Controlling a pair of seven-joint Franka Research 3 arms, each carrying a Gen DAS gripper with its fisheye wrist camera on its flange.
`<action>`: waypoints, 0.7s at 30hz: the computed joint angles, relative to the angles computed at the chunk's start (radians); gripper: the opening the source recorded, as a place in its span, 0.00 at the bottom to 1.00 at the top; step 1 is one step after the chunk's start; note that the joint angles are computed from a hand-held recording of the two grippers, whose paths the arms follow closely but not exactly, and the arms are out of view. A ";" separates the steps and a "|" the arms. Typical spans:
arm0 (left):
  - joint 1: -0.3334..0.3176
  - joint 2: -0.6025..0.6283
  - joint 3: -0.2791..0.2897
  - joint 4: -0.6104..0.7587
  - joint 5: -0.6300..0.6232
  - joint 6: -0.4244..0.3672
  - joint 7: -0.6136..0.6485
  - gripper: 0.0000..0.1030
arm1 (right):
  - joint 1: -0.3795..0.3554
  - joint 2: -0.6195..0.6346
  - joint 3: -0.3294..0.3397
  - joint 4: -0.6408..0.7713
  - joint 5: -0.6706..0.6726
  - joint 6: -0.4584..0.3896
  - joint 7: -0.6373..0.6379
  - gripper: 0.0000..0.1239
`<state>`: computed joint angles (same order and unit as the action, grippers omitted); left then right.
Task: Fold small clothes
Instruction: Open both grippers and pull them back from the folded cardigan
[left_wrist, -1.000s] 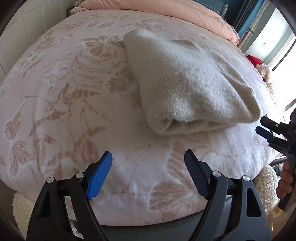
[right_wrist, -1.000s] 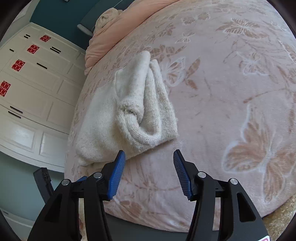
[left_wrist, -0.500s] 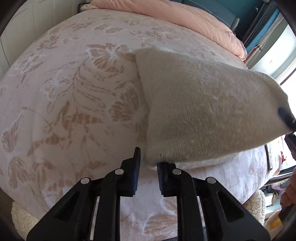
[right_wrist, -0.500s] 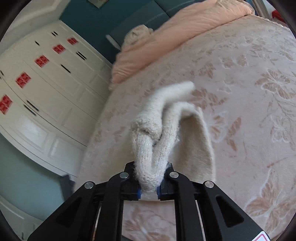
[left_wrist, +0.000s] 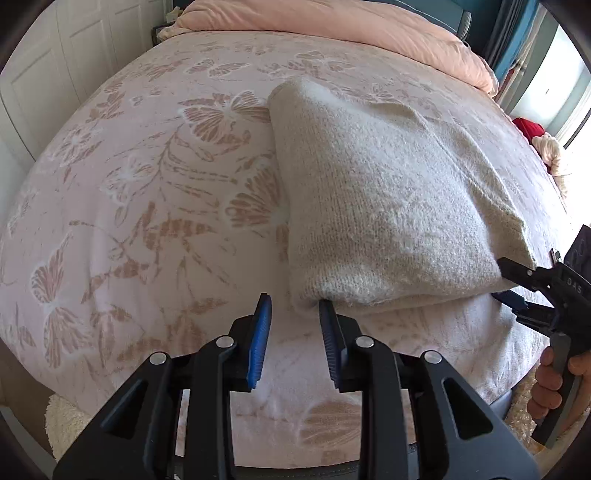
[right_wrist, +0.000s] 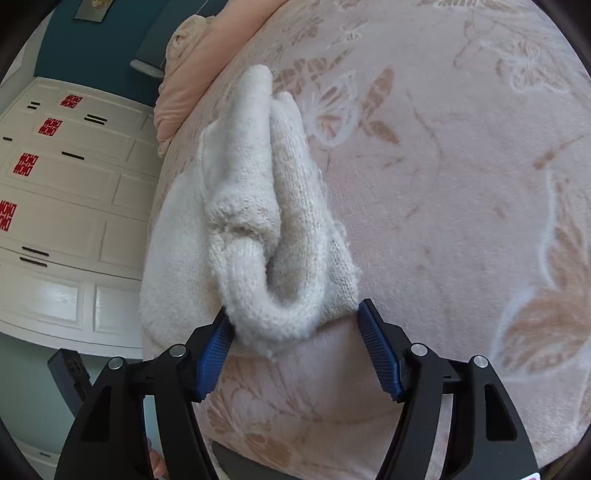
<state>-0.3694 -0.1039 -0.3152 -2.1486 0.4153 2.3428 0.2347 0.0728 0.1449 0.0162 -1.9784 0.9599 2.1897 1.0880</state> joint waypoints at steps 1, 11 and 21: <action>-0.002 0.001 0.001 0.001 -0.015 0.007 0.005 0.25 | 0.005 0.005 0.003 0.017 -0.009 0.000 0.017 0.24; -0.028 0.047 -0.016 0.101 0.027 -0.130 0.024 0.26 | 0.027 -0.058 -0.010 -0.046 -0.155 0.093 0.032 0.36; -0.080 0.055 -0.051 0.186 0.146 -0.291 -0.058 0.53 | 0.061 -0.421 0.016 -0.324 -0.523 0.413 0.264 0.57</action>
